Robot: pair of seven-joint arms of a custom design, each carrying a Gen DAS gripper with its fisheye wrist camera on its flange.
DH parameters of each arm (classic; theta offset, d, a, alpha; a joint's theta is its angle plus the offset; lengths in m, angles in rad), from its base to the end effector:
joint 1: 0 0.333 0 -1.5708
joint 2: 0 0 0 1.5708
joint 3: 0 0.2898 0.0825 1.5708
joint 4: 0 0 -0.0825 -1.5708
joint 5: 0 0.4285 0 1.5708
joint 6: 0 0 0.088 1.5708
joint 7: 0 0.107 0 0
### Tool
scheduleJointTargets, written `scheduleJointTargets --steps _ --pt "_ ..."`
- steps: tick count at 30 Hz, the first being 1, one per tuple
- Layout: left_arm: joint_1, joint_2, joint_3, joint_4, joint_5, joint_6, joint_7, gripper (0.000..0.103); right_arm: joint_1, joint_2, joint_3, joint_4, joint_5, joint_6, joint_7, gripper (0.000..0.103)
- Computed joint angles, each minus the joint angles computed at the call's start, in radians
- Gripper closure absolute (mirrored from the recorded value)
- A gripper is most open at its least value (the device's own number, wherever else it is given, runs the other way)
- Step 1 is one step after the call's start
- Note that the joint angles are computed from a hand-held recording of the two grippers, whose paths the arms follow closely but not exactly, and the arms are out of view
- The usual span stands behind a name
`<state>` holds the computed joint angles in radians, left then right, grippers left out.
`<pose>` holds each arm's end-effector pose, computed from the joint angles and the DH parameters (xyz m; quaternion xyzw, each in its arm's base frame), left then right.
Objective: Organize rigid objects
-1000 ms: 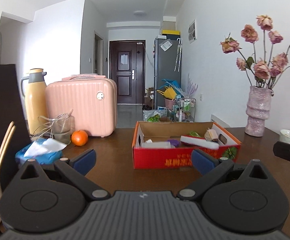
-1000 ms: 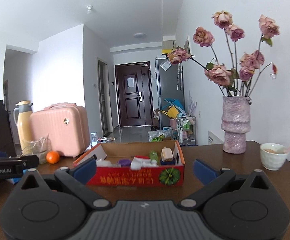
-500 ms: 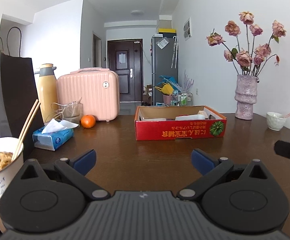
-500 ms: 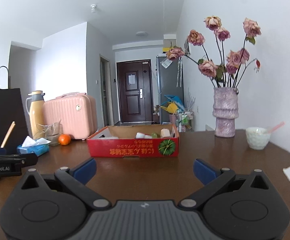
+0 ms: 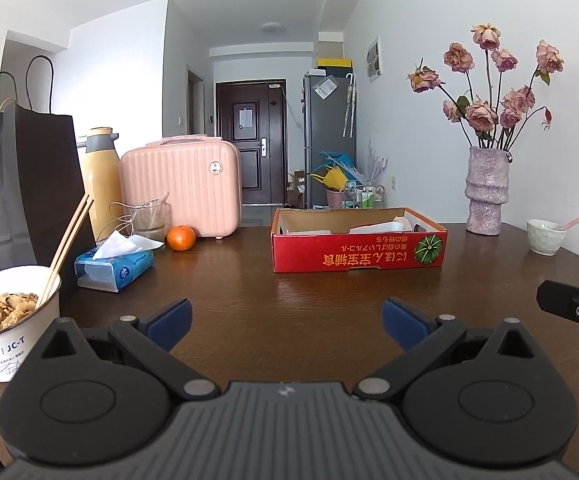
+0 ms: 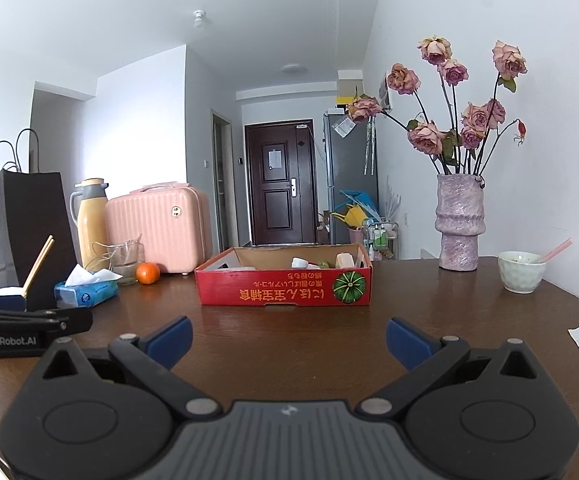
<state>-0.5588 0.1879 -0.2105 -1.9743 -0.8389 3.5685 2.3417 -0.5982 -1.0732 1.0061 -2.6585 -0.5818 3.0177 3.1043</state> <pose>0.5243 -0.3684 0.4658 -0.4149 0.6862 -0.5010 0.3257 0.4089 0.2218 0.4606 -0.4390 0.6453 -0.4933 0.3842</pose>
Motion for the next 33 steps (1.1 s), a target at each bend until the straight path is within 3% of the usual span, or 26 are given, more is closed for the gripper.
scheduleJointTargets --steps 33 --pt "0.013 -0.009 -0.006 -0.018 0.048 0.007 -0.045 0.000 -0.007 0.007 0.003 0.008 0.012 0.007 -0.013 0.000"
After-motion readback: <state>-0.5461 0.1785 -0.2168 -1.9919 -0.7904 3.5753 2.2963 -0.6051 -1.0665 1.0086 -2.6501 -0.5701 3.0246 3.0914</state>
